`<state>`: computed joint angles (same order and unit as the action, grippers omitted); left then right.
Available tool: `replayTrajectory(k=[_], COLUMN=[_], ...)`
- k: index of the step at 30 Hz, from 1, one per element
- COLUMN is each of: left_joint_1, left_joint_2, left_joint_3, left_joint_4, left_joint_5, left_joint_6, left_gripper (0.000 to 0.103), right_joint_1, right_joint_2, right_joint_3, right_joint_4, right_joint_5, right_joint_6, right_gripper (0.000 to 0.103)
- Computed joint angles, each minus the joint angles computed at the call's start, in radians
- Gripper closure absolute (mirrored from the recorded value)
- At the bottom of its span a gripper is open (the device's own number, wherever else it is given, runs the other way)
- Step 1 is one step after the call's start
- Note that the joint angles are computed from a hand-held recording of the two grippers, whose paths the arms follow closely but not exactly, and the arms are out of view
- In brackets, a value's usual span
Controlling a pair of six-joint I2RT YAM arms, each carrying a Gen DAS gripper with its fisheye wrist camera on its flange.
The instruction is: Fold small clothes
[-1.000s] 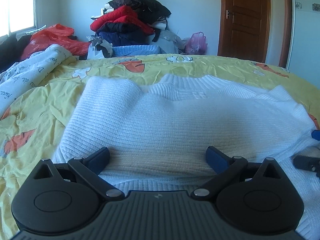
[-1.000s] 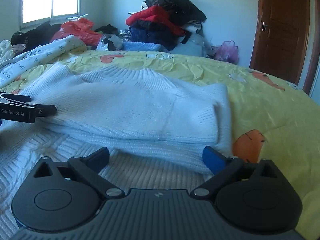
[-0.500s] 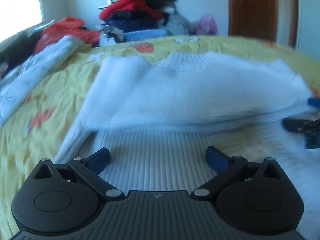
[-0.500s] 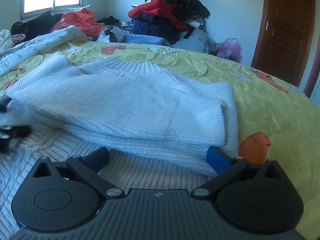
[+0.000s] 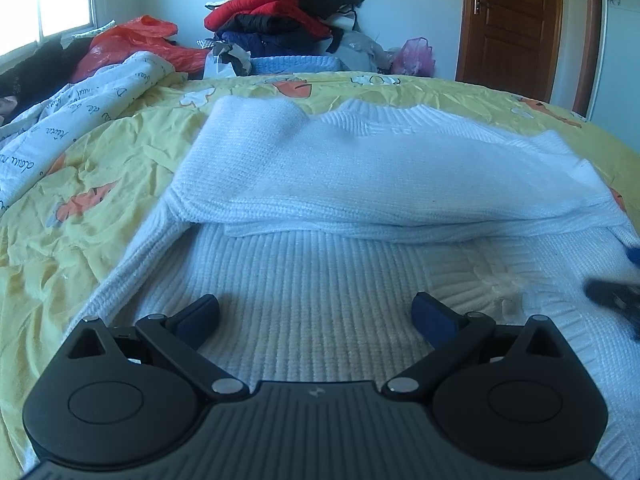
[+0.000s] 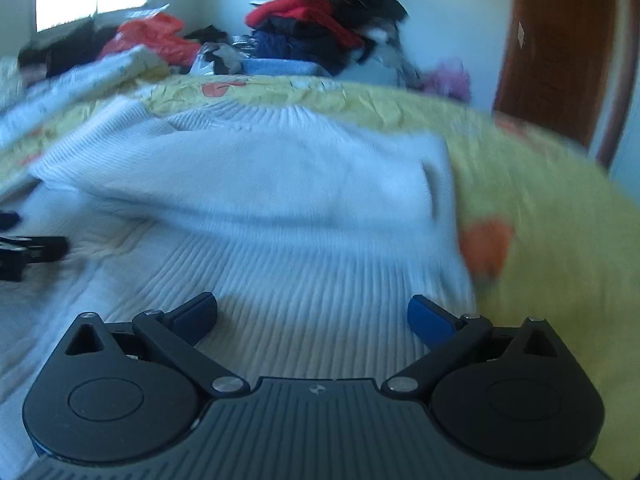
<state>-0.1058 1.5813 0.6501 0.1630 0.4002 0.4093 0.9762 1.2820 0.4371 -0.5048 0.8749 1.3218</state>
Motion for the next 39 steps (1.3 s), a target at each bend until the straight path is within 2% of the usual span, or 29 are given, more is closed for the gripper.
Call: replayTrajectory(k=[3, 6, 11, 18, 22, 32, 35, 39], left_joint_1=[0.001, 0.001, 0.001, 0.058, 0.114, 0.107, 0.104, 0.106], left_joint_2=[0.0, 0.0, 0.0, -0.073, -0.122, -0.111, -0.117, -0.116], left_joint_3=[0.0, -0.001, -0.002, -0.034, -0.11, -0.117, -0.124, -0.125], left_joint_4=[0.001, 0.002, 0.002, -0.08, -0.043, -0.018, -0.013, -0.011], left_joint_5=[0.001, 0.0, -0.002, 0.034, 0.094, 0.093, 0.088, 0.089], left_joint_6=[0.0, 0.0, 0.001, 0.061, 0.131, 0.104, 0.102, 0.102], left_gripper=[0.0, 0.0, 0.0, 0.0, 0.0, 0.0, 0.0, 0.0], right_joint_1=[0.179, 0.264, 0.235, 0.232, 0.231, 0.233, 0.254, 0.379], right_joint_2=[0.045, 0.119, 0.094, 0.089, 0.088, 0.091, 0.111, 0.212], right_joint_3=[0.026, 0.071, 0.049, 0.046, 0.045, 0.047, 0.071, 0.14], right_joint_4=[-0.187, -0.284, -0.231, -0.228, -0.228, -0.234, -0.278, -0.408], right_joint_5=[0.031, 0.027, 0.024, 0.025, 0.025, 0.026, 0.017, -0.006], right_joint_6=[0.283, 0.423, 0.367, 0.365, 0.363, 0.373, 0.429, 0.626], right_gripper=[0.0, 0.0, 0.001, 0.001, 0.001, 0.001, 0.002, 0.001])
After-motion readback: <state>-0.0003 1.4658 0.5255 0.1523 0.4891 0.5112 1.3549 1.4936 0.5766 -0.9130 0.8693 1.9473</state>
